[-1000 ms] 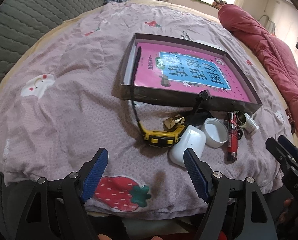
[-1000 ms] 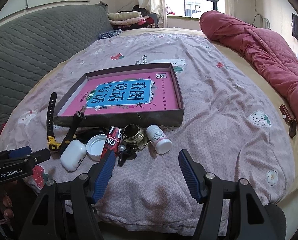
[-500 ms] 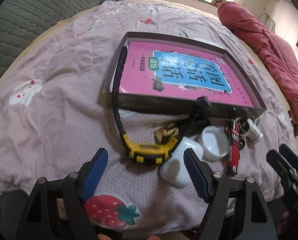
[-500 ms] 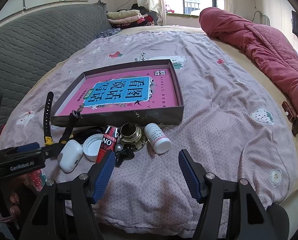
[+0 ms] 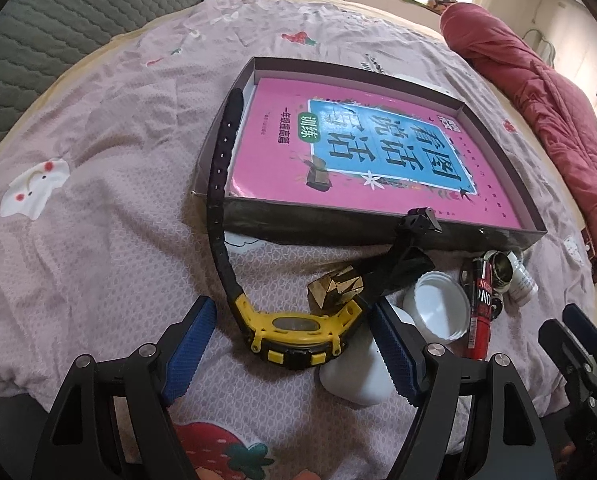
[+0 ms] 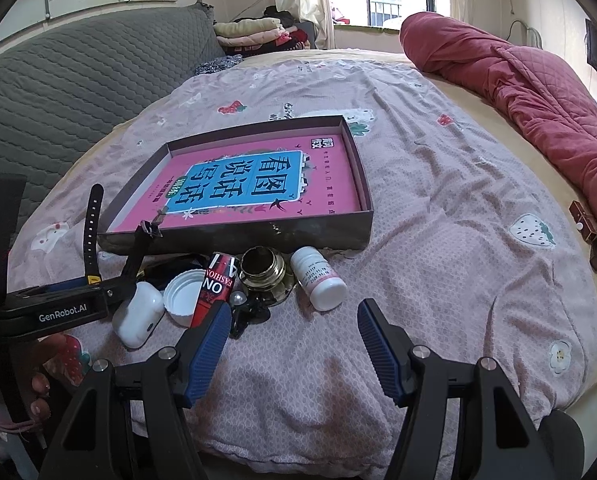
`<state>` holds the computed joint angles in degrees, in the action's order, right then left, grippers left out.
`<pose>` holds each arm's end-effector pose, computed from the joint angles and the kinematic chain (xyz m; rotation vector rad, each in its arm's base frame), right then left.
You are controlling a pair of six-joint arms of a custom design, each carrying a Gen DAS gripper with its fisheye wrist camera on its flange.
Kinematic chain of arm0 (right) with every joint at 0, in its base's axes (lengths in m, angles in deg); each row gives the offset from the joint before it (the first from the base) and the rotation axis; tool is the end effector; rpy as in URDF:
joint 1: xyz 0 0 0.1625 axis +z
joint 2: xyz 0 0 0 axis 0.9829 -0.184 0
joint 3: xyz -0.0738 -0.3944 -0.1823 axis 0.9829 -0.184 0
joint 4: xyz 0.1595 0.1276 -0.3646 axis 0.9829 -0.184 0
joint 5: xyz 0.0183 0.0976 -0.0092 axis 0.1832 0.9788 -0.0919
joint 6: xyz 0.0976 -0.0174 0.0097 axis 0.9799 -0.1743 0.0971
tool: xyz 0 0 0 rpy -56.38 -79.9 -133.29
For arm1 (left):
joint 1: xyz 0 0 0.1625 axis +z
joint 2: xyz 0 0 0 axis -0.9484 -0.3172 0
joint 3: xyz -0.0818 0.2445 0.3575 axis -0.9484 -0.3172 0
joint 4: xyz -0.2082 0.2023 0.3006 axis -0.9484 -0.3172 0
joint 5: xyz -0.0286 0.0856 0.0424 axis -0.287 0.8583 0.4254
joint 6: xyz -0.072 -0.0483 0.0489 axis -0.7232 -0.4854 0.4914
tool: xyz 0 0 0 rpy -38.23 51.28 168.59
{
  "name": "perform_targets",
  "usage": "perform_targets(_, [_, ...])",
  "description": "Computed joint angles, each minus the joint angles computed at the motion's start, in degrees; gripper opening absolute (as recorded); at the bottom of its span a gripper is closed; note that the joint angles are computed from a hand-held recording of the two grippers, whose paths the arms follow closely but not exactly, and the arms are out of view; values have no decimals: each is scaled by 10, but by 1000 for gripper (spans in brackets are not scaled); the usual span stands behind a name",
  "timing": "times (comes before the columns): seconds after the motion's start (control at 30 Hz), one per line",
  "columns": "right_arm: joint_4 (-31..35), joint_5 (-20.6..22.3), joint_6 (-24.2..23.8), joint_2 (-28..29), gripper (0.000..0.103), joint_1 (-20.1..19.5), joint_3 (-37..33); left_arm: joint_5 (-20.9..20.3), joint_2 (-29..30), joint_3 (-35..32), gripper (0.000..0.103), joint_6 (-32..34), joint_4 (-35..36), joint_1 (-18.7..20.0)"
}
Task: Organize rigid objects
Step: 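Close the left gripper on the black-and-yellow watch while the right approaches the pill bottle, then close the right gripper on the white pill bottle while the left gripper lifts the watch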
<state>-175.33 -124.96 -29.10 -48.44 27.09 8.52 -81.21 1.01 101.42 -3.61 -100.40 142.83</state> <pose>0.2482 -0.5969 -0.0299 0.3310 -2.3085 0.8614 -0.0106 -0.6541 0.1697 0.1903 2.4161 -0.6430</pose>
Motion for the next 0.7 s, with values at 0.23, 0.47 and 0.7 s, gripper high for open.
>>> perform_targets(0.23, [6,6,-2,9,65,-6,-19,-24,2,-12,79,-2,1,13])
perform_targets(0.47, [19,-2,-18,17,65,-18,-41,-47,1,-17,79,-6,5,22])
perform_targets(0.7, [14,-22,-37,17,65,-31,-47,-64,0,-22,79,-5,8,29])
